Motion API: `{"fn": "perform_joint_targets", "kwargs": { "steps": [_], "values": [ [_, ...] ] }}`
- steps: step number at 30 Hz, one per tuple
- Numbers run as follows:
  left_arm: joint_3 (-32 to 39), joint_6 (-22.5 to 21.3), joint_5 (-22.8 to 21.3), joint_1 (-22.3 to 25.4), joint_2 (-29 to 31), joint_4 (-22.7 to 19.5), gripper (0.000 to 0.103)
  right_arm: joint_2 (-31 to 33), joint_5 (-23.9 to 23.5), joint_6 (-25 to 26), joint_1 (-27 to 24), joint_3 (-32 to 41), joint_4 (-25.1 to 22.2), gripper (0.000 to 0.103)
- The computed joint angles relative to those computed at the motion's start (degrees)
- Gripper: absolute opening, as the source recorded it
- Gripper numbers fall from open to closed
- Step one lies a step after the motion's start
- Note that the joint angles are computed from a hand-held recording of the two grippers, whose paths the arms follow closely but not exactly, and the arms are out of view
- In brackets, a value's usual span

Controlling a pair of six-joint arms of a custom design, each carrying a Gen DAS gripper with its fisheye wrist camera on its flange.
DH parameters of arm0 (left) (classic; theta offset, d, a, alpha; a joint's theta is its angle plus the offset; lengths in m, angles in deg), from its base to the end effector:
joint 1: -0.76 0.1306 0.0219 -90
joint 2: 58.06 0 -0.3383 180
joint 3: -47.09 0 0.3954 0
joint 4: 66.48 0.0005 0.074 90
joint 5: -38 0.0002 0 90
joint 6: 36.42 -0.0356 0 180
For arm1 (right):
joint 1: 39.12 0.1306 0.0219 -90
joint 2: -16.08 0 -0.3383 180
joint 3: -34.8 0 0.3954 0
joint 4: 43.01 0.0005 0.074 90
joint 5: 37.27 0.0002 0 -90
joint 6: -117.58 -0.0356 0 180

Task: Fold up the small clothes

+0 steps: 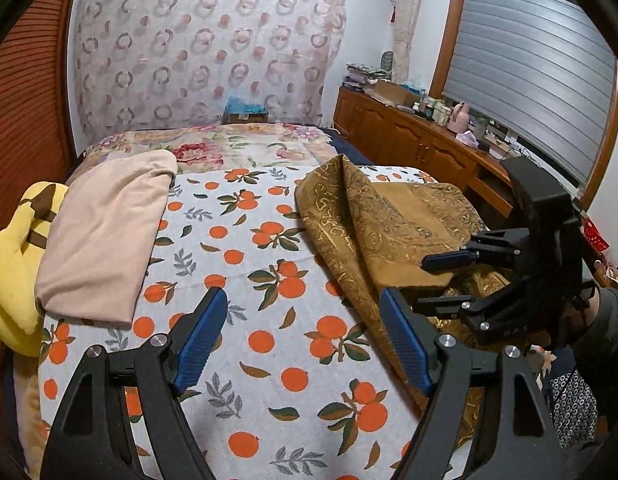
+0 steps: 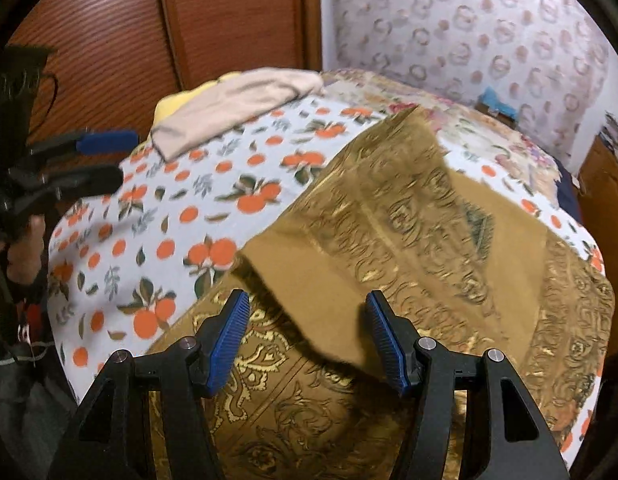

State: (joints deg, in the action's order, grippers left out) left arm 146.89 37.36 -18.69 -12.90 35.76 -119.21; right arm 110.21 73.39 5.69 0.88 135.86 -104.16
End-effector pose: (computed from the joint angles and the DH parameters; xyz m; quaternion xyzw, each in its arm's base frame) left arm 0.4895 -0.1396 0.4336 0.3317 0.8333 -0.2585 0.3589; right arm 0.3925 0.3123 0.4286 -0.0929 0.9332 0.0090 0.3469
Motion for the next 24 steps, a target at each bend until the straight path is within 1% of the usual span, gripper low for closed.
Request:
{"fn": "perform_joint_targets", "kwargs": {
  "steps": [3,7,8,10,11,12,13,15,18,20,24],
  "values": [
    [-0.52,-0.01,-0.18,0.07,-0.26,0.28,0.079,1.53,0.63,0.52,-0.08,1.55,-1.94,0.062],
    [-1.32,-0.04,0.38,0.26,-0.74,0.46,0.079,3.37,1.70,1.45,-0.65,2.95,-2.71,0.062],
    [-1.48,-0.04,0.40,0.29,-0.85,0.55,0.079,3.80,1.90,1.58,-0.85,3.20,-2.68,0.059],
    [-1.68,0.04,0.58,0.34,-0.97,0.63,0.079,4.22,2.19,1.47,-0.90,3.32,-2.67,0.048],
    [-1.72,0.16,0.58,0.31,-0.99,0.70,0.079,4.43,1.93,1.80,-1.11,3.39,-2.37,0.040],
    [-1.88,0.20,0.73,0.37,-1.08,0.70,0.079,4.28,0.91,2.32,-1.35,2.99,-1.45,0.021],
    [-1.99,0.22,0.87,0.33,-1.10,0.64,0.079,3.92,-0.28,2.50,-1.66,2.38,-0.16,0.013],
    [-2.18,0.22,0.78,0.16,-1.18,0.57,0.079,2.92,-0.51,1.90,-2.14,1.44,1.36,0.006],
    [-2.52,0.15,0.84,-0.09,-1.42,0.72,0.079,-1.50,0.16,0.71,-2.76,-2.56,5.48,0.006],
    [-2.59,0.20,1.00,-0.21,-1.52,0.64,0.079,-4.54,2.10,-0.64,-3.67,-4.61,7.95,0.005],
    [-2.87,0.15,1.03,-0.54,-1.69,0.53,0.079,-9.53,5.38,-3.30,-6.35,-7.16,9.96,0.005]
  ]
}}
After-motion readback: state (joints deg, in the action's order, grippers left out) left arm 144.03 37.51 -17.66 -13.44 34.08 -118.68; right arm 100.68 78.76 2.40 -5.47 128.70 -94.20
